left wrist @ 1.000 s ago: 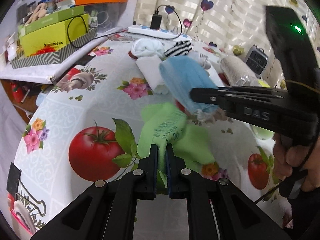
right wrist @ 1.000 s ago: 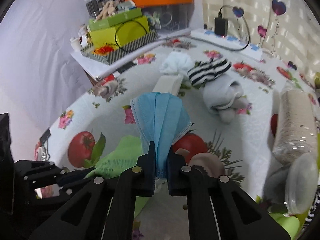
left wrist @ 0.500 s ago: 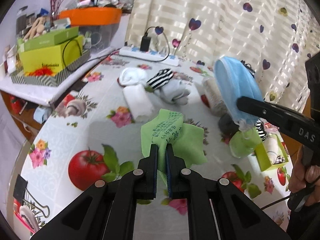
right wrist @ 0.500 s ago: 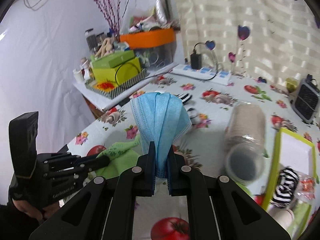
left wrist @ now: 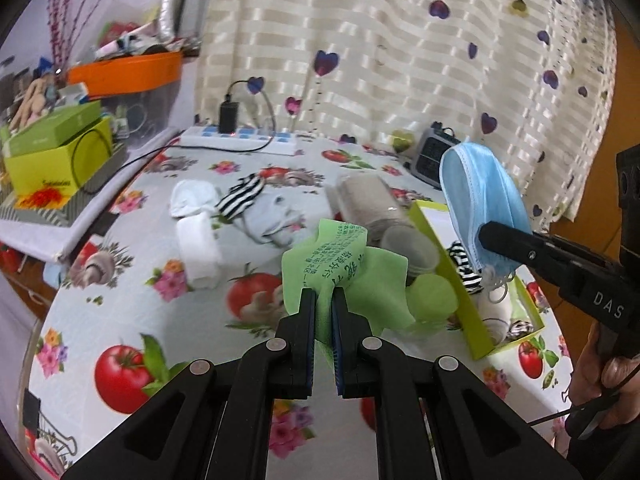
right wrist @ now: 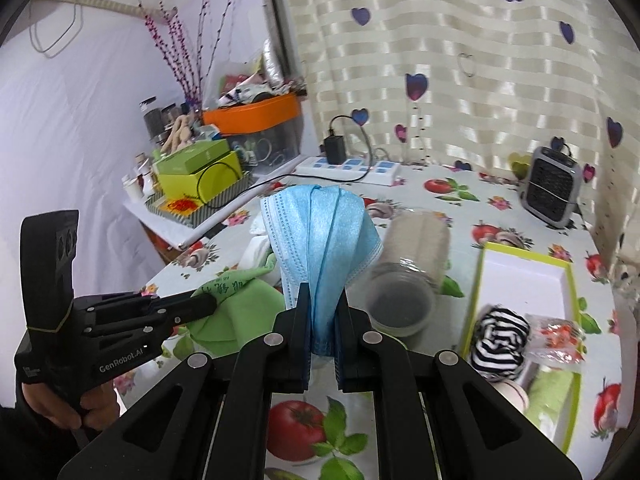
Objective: Organize soft objects
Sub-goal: 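Carry the green cloth and blue mask over the yellow box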
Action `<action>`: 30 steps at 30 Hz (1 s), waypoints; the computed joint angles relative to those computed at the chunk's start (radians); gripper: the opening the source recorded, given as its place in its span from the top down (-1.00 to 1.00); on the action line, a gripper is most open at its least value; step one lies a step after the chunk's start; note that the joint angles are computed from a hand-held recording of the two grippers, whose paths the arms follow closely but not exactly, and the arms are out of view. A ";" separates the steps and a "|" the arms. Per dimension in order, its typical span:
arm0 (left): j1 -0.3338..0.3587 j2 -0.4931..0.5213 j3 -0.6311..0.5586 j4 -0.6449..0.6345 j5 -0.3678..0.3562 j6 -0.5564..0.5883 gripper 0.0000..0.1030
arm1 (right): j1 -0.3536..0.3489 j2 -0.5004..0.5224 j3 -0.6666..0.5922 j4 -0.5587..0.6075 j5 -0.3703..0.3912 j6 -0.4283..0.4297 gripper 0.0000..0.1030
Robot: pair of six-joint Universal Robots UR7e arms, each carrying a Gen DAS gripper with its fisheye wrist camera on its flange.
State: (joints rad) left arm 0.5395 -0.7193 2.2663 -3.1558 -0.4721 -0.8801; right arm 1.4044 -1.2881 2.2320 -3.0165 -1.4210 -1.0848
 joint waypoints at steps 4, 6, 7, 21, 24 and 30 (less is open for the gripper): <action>0.002 0.023 -0.042 -0.017 -0.011 0.059 0.86 | -0.019 -0.016 -0.004 0.004 0.009 0.007 0.83; 0.003 0.037 -0.066 -0.031 -0.018 0.094 0.86 | -0.028 -0.023 -0.007 0.006 0.012 0.008 0.83; 0.004 0.041 -0.073 -0.034 -0.020 0.104 0.86 | -0.032 -0.026 -0.009 0.006 0.013 0.010 0.83; 0.021 0.107 -0.193 -0.063 -0.067 0.242 0.86 | -0.104 -0.071 -0.038 0.011 0.040 0.049 0.83; 0.025 0.119 -0.214 -0.071 -0.084 0.266 0.86 | -0.117 -0.077 -0.044 0.012 0.040 0.056 0.83; 0.028 0.148 -0.261 -0.092 -0.106 0.327 0.86 | -0.147 -0.094 -0.058 0.003 0.051 0.081 0.83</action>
